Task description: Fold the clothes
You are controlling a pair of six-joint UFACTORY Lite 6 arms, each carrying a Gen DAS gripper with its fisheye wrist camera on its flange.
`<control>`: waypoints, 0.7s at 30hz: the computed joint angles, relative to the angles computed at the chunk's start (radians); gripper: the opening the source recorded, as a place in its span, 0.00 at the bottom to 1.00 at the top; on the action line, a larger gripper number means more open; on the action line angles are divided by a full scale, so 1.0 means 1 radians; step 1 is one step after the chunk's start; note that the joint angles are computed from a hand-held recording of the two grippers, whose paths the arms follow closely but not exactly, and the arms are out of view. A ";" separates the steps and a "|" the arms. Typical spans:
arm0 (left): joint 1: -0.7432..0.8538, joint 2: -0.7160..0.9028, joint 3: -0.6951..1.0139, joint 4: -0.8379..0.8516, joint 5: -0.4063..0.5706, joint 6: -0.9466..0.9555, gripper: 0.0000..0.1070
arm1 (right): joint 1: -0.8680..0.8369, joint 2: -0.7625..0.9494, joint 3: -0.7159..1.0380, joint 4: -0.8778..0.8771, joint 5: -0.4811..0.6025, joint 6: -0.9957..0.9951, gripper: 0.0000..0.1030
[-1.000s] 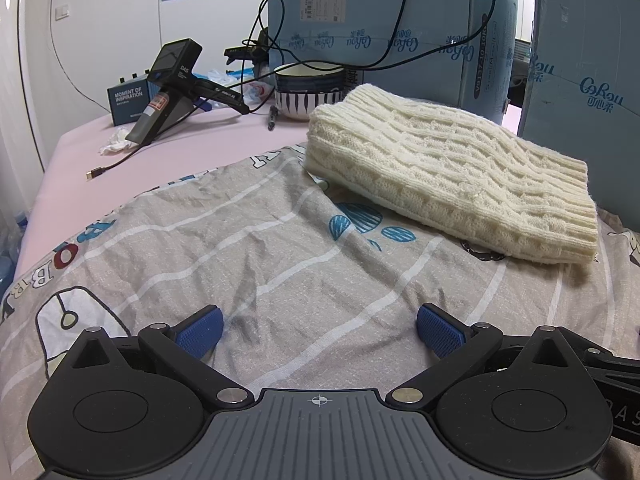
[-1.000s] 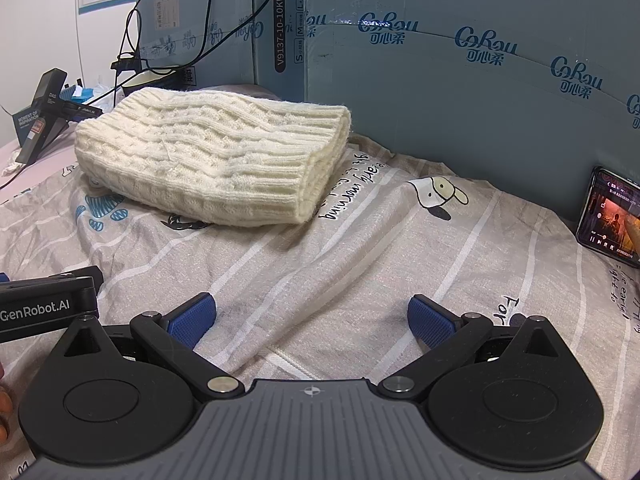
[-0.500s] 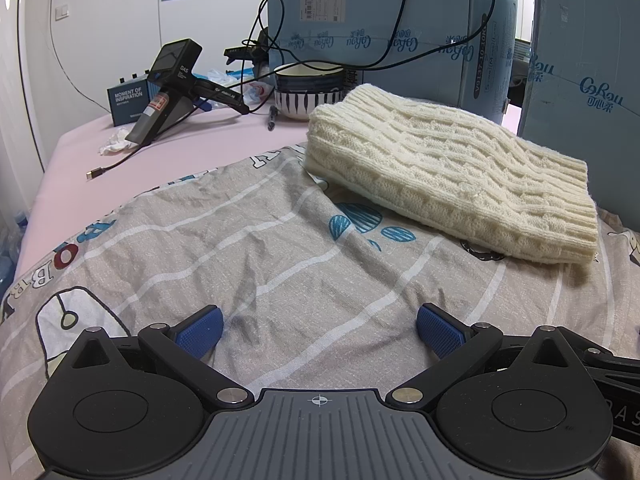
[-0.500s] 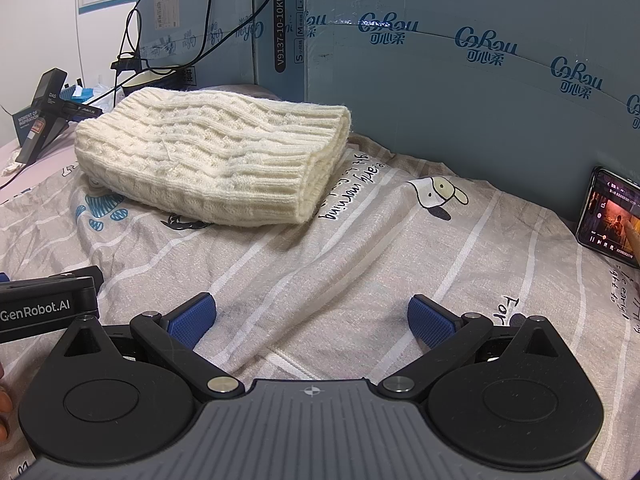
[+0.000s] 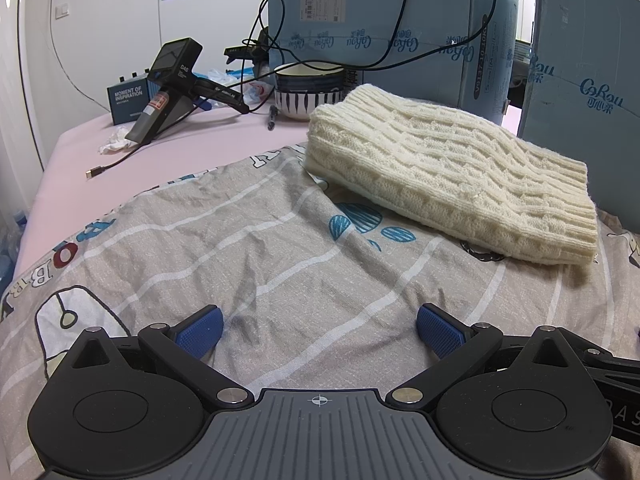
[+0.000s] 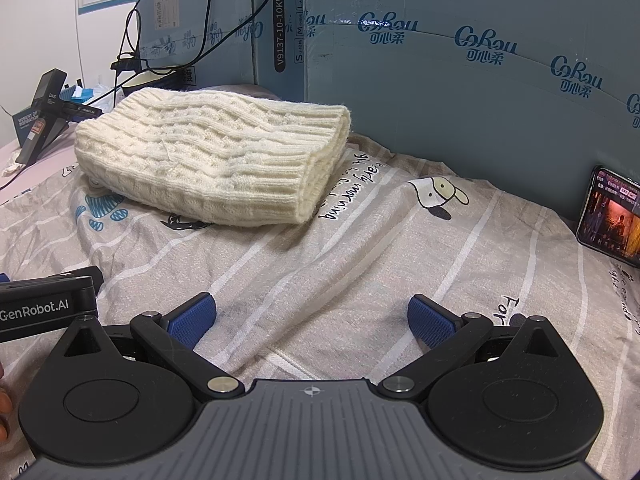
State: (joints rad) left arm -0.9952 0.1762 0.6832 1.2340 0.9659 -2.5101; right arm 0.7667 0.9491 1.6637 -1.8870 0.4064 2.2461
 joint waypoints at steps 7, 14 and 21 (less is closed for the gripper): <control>0.001 -0.002 -0.003 0.002 -0.002 0.000 0.96 | -0.001 -0.001 -0.001 -0.002 -0.002 0.002 1.00; 0.002 0.000 0.000 -0.001 -0.001 0.007 0.96 | -0.002 -0.001 -0.001 -0.004 -0.002 0.003 1.00; 0.000 0.001 0.002 -0.004 0.001 0.008 0.96 | -0.002 -0.001 -0.001 -0.003 -0.002 0.002 1.00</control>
